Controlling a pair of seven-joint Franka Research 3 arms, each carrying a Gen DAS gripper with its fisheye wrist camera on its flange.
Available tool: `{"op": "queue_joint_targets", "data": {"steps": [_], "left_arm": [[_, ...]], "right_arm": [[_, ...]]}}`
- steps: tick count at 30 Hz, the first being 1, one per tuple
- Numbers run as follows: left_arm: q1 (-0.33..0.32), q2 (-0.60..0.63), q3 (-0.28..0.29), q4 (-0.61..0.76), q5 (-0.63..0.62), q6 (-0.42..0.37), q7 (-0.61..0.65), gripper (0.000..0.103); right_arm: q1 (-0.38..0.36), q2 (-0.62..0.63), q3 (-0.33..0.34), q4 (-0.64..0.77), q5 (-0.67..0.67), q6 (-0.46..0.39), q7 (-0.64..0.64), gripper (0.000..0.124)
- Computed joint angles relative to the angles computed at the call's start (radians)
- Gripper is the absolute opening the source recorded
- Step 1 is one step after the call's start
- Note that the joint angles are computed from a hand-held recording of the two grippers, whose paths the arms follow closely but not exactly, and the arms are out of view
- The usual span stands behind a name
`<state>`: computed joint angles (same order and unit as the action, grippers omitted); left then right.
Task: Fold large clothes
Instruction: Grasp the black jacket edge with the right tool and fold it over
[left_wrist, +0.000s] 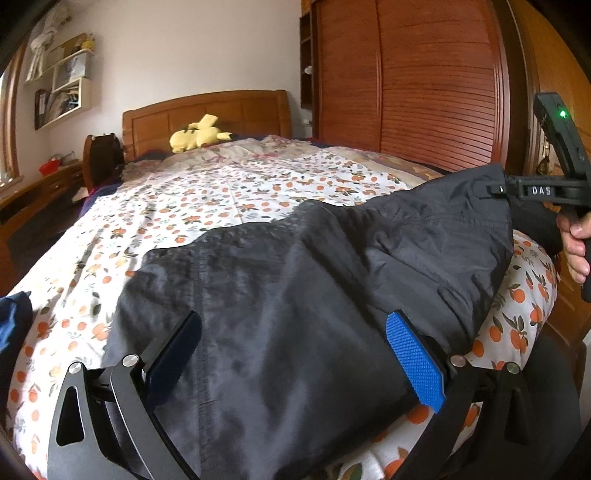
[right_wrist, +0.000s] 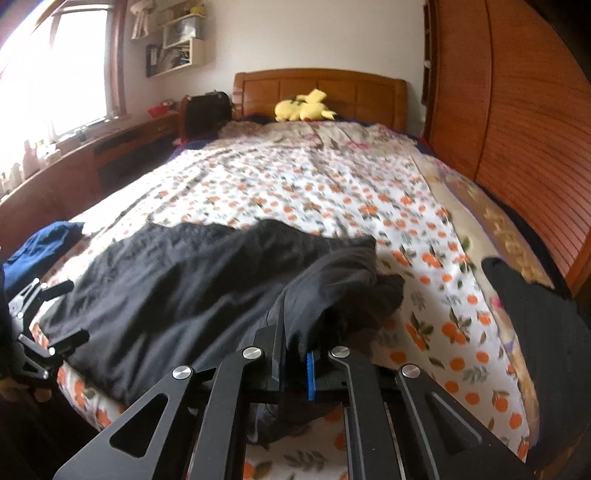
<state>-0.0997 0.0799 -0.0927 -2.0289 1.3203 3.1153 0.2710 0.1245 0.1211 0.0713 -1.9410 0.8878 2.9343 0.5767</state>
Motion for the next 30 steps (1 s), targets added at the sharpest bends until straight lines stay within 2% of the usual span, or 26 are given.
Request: {"op": "queue_joint_targets", "data": {"steps": [6,16,21,26,29,30], "left_arm": [[0.048,-0.082,0.007,-0.067,0.129,0.013,-0.146,0.101],[0.161,-0.228,0.01,-0.186,0.296,0.056,-0.349,0.101],[0.185,-0.285,0.033,-0.237,0.34,0.074,-0.403,0.101],[0.175,-0.31,0.062,-0.259,0.365,0.073,-0.436,0.101],[0.179,-0.311,0.067,-0.263,0.342,0.076,-0.419,0.101],[0.182,-0.312,0.067,-0.263,0.339,0.079,-0.418,0.101]], "right_arm": [[0.035,-0.005,0.033,0.041,0.026,0.012,-0.042,0.006],[0.151,0.037,0.103,0.12,-0.012,-0.019,-0.054,0.006],[0.195,0.077,0.115,0.148,-0.08,-0.077,-0.011,0.006],[0.227,0.119,0.09,0.163,-0.231,-0.147,0.13,0.008],[0.212,0.112,0.102,0.15,-0.23,-0.15,0.141,0.019],[0.2,0.102,0.113,0.146,-0.199,-0.155,0.125,0.032]]}}
